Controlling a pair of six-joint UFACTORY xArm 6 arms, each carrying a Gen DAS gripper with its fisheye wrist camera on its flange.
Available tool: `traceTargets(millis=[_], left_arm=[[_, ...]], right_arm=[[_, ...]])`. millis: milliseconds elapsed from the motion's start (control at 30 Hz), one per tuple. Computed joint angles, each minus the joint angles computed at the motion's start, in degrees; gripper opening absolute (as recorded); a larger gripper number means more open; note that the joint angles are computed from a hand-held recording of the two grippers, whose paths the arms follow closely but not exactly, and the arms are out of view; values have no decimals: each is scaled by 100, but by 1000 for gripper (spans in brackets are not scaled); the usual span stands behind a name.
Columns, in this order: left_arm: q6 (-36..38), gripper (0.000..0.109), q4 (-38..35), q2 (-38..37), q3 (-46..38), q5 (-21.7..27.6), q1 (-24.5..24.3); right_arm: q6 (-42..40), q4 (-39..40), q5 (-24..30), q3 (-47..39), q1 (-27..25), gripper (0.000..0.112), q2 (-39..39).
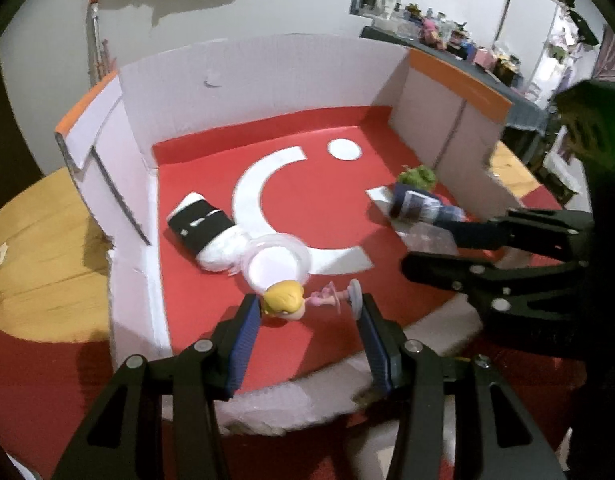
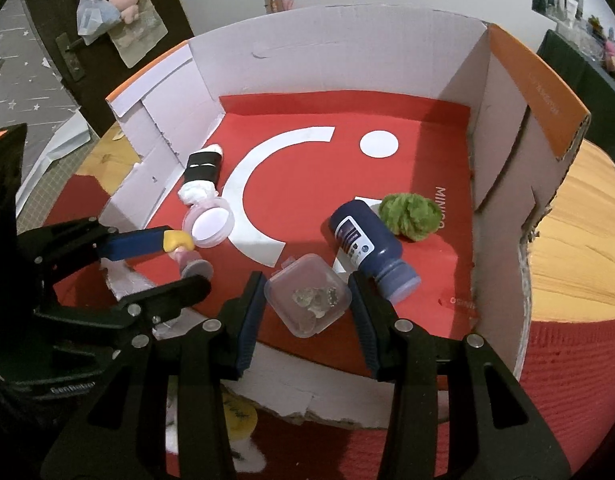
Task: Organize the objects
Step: 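Carry the figurine and clear box into the box and lower them onto the red floor, then open both grippers to release the figurine and clear box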
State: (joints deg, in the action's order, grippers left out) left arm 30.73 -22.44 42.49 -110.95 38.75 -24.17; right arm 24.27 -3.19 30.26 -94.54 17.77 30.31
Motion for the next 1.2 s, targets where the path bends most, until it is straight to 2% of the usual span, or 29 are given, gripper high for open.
traceTargets(millis=[200,467,633,1067,1200], left_arm=[[-235,52,70,434,-681,323,69],[-565,52,422,743,-1046,139,-23],[-568,52,494,733,-972,-16,-37],[-582,54,551,798,-1044,-31,-36],[-517,60,536,712,-915,-69,-41]], right_arm=[[101,-165,-16,-77,-12,41,87],[333,-487,-7,-186,-24,41,196],[554,-854,44,-266,-11,41,275],[567,-882,19,-223,-17,41,252],[535,-857,-32,-203,-26,42,253]])
